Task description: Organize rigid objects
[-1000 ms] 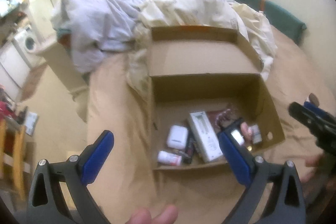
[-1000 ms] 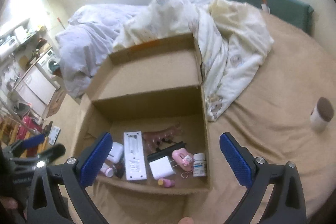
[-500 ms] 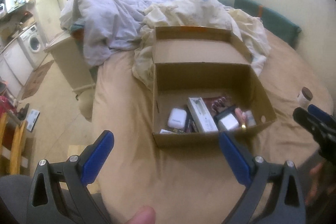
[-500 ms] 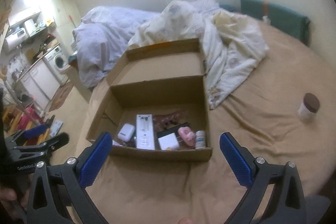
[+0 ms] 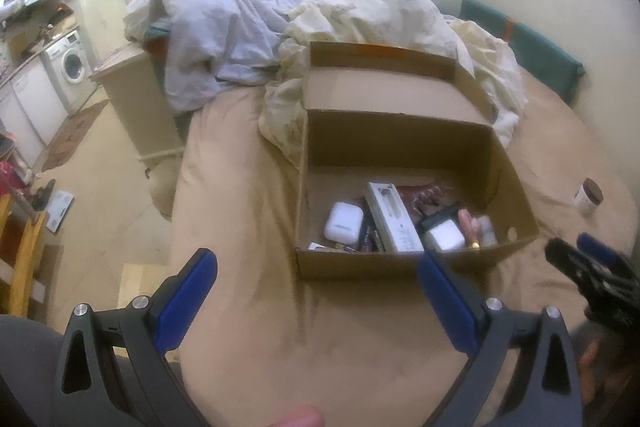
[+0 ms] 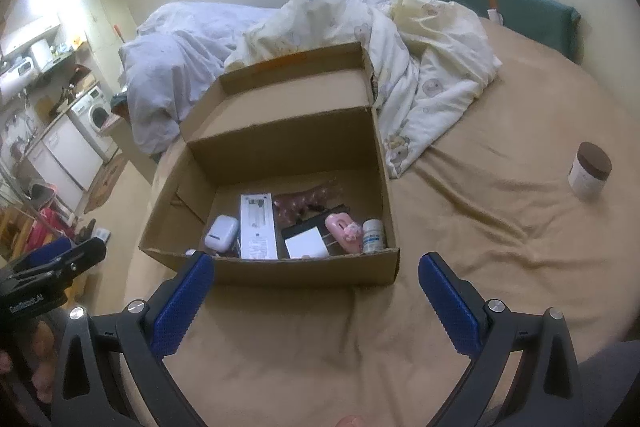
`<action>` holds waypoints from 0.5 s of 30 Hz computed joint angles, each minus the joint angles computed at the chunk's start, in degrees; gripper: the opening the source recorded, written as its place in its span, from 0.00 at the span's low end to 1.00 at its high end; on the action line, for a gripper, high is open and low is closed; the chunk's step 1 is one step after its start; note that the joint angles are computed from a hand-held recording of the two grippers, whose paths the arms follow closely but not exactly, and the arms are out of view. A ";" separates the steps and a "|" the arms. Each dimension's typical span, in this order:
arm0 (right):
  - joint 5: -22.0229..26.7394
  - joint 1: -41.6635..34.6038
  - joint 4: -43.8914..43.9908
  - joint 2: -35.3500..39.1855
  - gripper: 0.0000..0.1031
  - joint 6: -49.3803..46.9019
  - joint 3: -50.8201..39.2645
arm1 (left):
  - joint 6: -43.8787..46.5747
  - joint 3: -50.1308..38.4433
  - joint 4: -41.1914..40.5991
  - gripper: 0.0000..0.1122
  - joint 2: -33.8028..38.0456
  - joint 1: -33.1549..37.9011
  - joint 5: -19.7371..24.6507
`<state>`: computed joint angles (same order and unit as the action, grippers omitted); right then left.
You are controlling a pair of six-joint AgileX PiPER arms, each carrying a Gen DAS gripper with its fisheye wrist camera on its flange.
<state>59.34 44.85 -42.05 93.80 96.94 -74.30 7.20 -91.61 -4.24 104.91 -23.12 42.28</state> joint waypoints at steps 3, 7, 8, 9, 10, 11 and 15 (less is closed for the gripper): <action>-0.88 -0.66 0.98 0.57 1.00 -0.90 -0.16 | 0.30 0.02 0.06 0.89 0.22 -0.34 0.07; -2.43 -1.56 2.26 0.71 1.00 -1.17 0.27 | 1.20 -0.03 -0.80 0.89 0.23 -0.25 0.29; -2.38 -1.67 2.53 0.79 1.00 -1.29 0.27 | 0.91 0.01 -0.57 0.89 0.21 -0.33 0.24; -2.17 -1.68 2.64 0.93 1.00 -1.37 0.15 | 0.90 0.08 -0.46 0.89 0.19 -0.37 0.17; -2.09 -1.69 2.65 0.92 1.00 -1.33 0.12 | 0.92 0.05 -0.48 0.89 0.22 -0.38 0.27; -1.98 -1.59 2.52 0.90 1.00 -1.04 0.11 | 0.99 0.02 -0.68 0.89 0.20 -0.36 0.37; -1.98 -1.75 2.66 0.81 1.00 -1.03 0.14 | 1.35 0.11 -0.88 0.89 0.25 -0.38 0.43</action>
